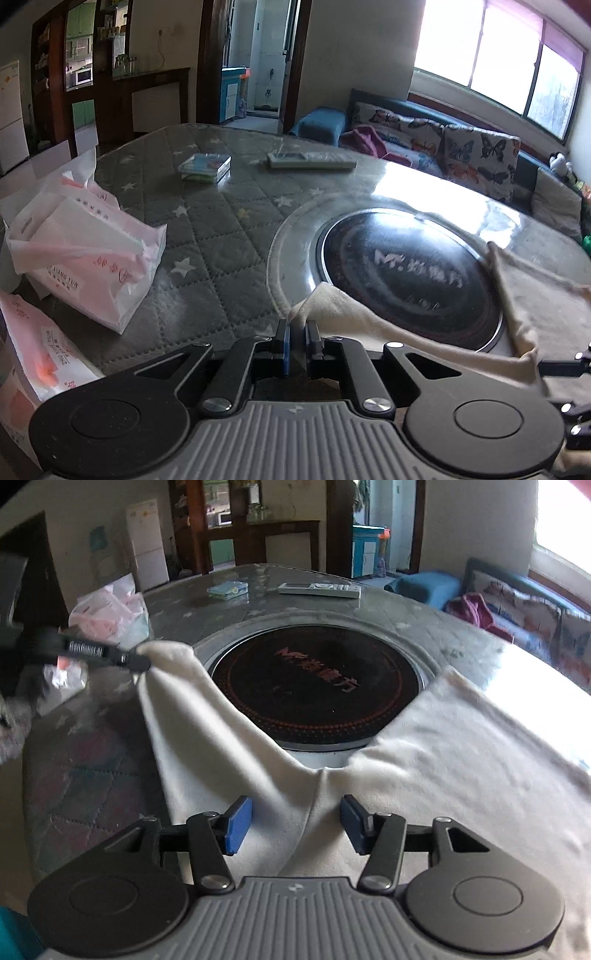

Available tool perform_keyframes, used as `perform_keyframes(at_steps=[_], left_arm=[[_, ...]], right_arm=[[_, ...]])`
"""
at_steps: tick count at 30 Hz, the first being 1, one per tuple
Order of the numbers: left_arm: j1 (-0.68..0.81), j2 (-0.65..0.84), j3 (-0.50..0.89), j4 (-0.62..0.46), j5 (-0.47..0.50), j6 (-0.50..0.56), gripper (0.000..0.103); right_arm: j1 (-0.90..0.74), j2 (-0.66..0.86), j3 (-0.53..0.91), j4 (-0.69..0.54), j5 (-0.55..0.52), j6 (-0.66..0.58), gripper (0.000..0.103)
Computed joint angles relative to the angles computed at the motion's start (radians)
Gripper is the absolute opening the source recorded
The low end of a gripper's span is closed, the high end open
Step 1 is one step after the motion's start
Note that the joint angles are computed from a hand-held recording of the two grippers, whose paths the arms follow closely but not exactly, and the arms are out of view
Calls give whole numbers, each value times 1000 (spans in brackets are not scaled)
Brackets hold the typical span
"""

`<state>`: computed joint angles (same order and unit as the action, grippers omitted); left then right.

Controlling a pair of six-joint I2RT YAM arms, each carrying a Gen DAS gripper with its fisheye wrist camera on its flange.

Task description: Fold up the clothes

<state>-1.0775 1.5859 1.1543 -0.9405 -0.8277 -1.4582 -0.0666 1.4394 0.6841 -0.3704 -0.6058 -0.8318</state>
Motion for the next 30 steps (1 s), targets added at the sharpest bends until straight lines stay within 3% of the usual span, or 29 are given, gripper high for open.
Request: perform_keyframes(at_steps=[6, 10, 15, 18, 23, 30], left_arm=[[-55, -13, 88, -44, -81, 24, 9], [-96, 3, 172, -36, -125, 73, 9], [-135, 69, 327, 25, -151, 218, 9], [-149, 134, 443, 88, -150, 339, 9], [-160, 296, 661, 206, -93, 552, 9], [-137, 587, 971, 283, 76, 733, 9]], right_arm=[[-178, -124, 4, -182, -49, -148, 54], [-348, -145, -8, -228, -39, -246, 53], [-486, -130, -42, -306, -58, -408, 53], [-523, -156, -81, -290, -97, -439, 53], [-573, -120, -48, -337, -149, -455, 53], [-715, -49, 51, -455, -195, -550, 53]])
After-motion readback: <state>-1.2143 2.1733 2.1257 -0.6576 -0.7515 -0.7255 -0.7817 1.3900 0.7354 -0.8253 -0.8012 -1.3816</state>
